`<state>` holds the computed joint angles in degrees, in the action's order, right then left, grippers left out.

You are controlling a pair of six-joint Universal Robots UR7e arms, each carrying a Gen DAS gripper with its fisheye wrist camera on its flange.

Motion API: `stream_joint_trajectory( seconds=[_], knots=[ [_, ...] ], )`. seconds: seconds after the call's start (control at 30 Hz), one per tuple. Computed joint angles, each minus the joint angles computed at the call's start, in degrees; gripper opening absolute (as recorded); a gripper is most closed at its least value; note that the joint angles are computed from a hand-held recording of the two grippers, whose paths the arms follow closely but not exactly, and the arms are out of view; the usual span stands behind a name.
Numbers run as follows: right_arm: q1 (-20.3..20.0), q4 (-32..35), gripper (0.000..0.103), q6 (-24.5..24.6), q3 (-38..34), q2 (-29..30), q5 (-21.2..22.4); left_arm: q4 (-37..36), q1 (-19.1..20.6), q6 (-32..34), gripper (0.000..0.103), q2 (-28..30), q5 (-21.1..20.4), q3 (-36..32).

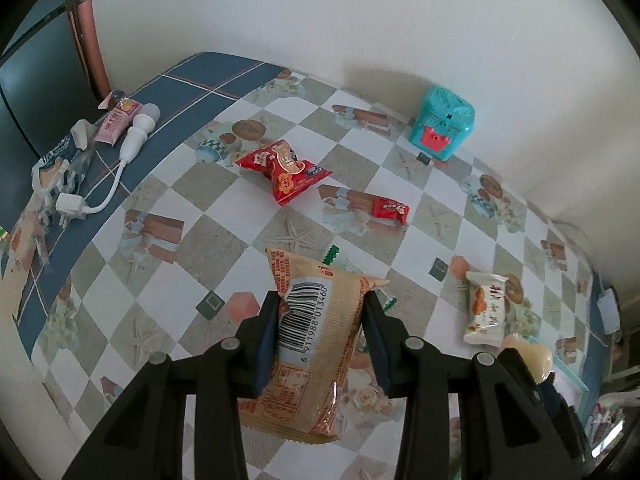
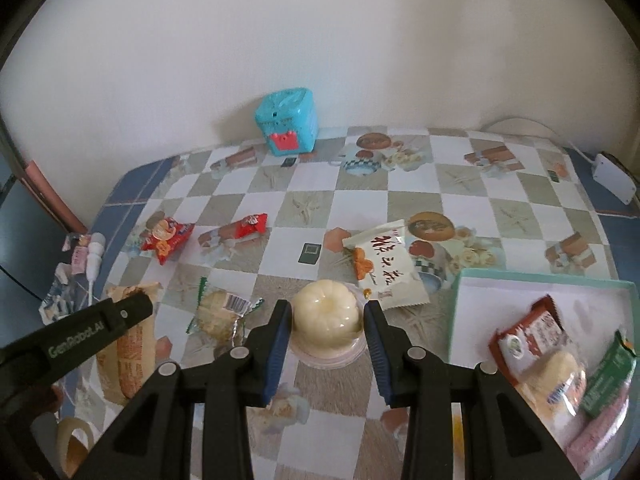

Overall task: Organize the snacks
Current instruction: 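Lift and carry the bread bag and white cake over the tray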

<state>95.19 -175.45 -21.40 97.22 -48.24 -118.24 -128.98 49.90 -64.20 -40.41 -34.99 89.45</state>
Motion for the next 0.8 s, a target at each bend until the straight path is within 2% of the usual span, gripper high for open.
stream_joint_trajectory(
  seconds=[0.5,0.8],
  knots=[
    [0.0,-2.5,0.04,2.1,8.8,-7.0,1.1,-2.4,-2.5,-1.7,0.038,-2.1,-0.6,3.9],
    [-1.1,-1.3,0.04,3.7,8.9,-8.1,2.3,-2.6,-2.9,-1.6,0.035,-1.7,-0.5,3.6]
  ],
)
